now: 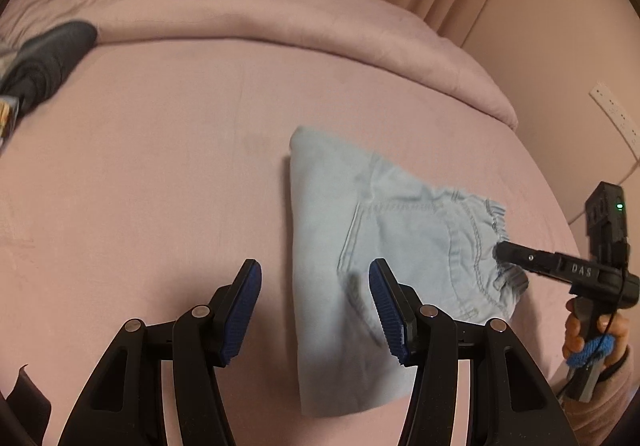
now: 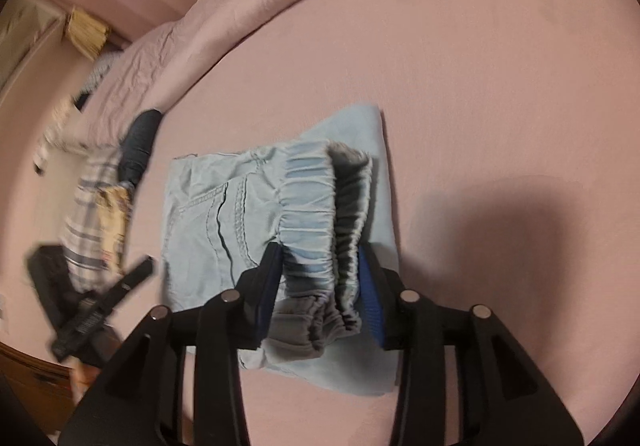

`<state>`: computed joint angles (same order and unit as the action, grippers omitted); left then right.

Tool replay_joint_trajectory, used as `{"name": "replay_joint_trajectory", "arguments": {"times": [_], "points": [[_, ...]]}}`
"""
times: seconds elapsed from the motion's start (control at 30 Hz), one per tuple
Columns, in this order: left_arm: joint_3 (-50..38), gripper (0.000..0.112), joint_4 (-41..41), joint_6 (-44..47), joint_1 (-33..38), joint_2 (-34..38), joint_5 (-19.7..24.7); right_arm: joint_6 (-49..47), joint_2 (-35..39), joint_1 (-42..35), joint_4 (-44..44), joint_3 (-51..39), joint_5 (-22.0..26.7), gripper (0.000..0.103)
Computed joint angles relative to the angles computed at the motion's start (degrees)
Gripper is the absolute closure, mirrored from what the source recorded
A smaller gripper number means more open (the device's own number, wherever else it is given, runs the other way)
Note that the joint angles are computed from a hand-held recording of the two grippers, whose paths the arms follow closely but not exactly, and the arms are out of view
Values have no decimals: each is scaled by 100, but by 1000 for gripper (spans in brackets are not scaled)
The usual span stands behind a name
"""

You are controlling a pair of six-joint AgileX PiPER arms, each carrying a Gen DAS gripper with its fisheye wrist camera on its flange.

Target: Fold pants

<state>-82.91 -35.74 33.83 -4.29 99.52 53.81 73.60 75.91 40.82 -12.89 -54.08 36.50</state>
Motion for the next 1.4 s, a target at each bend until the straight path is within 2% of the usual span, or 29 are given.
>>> {"name": "replay_joint_trajectory", "arguments": {"times": [0.1,0.17,0.2,0.23,0.27,0.33,0.37,0.43,0.5,0.53,0.57,0.63,0.7,0.8,0.83,0.97,1.17,1.3,1.4], "points": [[-377,58,166,-192,-256,215,-103,439,255,501,-977,-673,1075,63],[-691,58,276,-277,-428,408,-203,708,585,926,-1684,-1328,2175,62],[-840,58,309,-313,-501,500,-206,759,673,1065,-1996,-1512,2518,62],[-1059,58,277,-285,-552,648,-154,780,648,1122,-2162,-1541,2632,62],[-1230,58,259,-284,-594,775,-114,725,551,1152,-2276,-1489,2516,62],[-1772,58,353,-437,-736,1196,10,290,266,933,-1973,-1189,1686,66],[-2040,58,505,-609,-810,1393,75,94,261,799,-1734,-1114,1430,67],[-2616,57,831,-964,-938,1834,303,-198,382,565,-1251,-955,1198,67],[-3257,57,1144,-1296,-1038,2340,718,-285,545,474,-987,-760,1085,67],[-3654,58,1283,-1467,-1083,2645,1058,-167,578,477,-1097,-526,973,68],[-3841,58,1440,-1579,-1147,2831,1168,17,615,577,-1298,-484,986,69],[-3682,56,1472,-1475,-1173,2740,1031,271,519,655,-1614,-288,856,69],[-3578,56,1384,-1363,-1124,2672,1007,-34,497,476,-1371,-338,825,69],[-3036,56,1282,-1110,-999,2308,755,-332,637,426,-1103,-742,1183,68],[-2703,56,1165,-948,-915,2079,609,-378,653,439,-1115,-906,1312,65],[-1815,56,722,-493,-634,1461,373,-403,1015,615,-1337,-1608,1327,65],[-535,56,550,4,-409,562,11,-895,1669,439,-1122,-2296,1202,65],[-59,56,665,75,-439,258,-85,-842,2066,501,-1035,-2639,1347,65],[238,56,637,208,-476,116,-169,-719,2080,555,-995,-2492,1404,67]]}}
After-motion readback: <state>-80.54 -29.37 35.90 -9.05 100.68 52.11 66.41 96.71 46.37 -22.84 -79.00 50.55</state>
